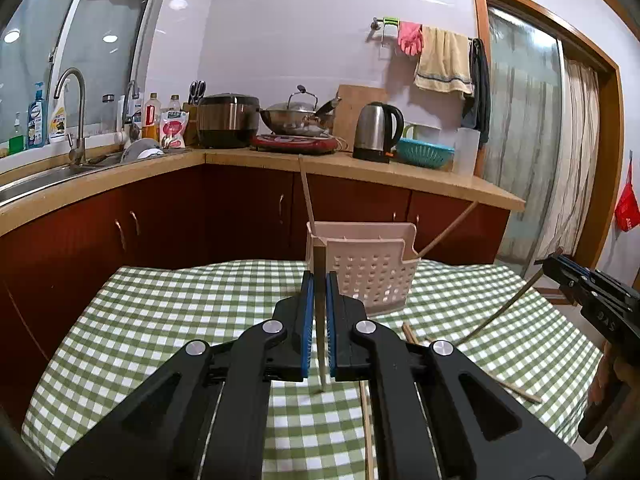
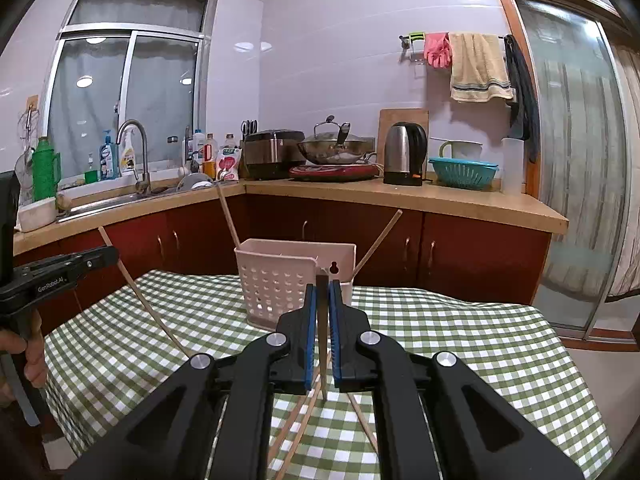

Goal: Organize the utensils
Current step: 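Lift both held chopsticks and insert them upright into the holder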

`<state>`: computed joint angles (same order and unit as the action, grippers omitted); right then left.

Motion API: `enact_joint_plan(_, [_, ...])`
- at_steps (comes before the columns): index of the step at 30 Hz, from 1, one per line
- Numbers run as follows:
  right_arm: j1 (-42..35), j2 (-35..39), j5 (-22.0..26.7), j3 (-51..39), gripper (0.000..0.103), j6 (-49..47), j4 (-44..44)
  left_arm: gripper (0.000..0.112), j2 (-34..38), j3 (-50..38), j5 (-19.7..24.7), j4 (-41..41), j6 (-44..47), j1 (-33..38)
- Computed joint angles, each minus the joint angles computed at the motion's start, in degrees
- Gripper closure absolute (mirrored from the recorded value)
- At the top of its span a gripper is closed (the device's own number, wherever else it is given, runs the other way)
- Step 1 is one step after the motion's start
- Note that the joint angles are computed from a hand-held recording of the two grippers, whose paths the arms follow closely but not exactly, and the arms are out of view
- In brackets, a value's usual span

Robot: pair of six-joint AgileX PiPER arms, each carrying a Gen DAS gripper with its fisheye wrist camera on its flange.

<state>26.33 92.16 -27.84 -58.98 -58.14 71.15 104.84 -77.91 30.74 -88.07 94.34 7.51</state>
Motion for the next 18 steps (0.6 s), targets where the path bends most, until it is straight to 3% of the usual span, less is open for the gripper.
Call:
enact_joint_plan(7, [-2.52,-0.74,2.90,-2.81,0.096,-0.31,-0.98,0.106,0.64,-4.85,0.40,0.86,-2.98,-0.63])
enact_joint_plan(18, [-6.67,1.09,6.17,-13.21,0.096,1.06,-7.89,0.106,4.74,-19.91,-0.74,2.37,-9.07,-3.66])
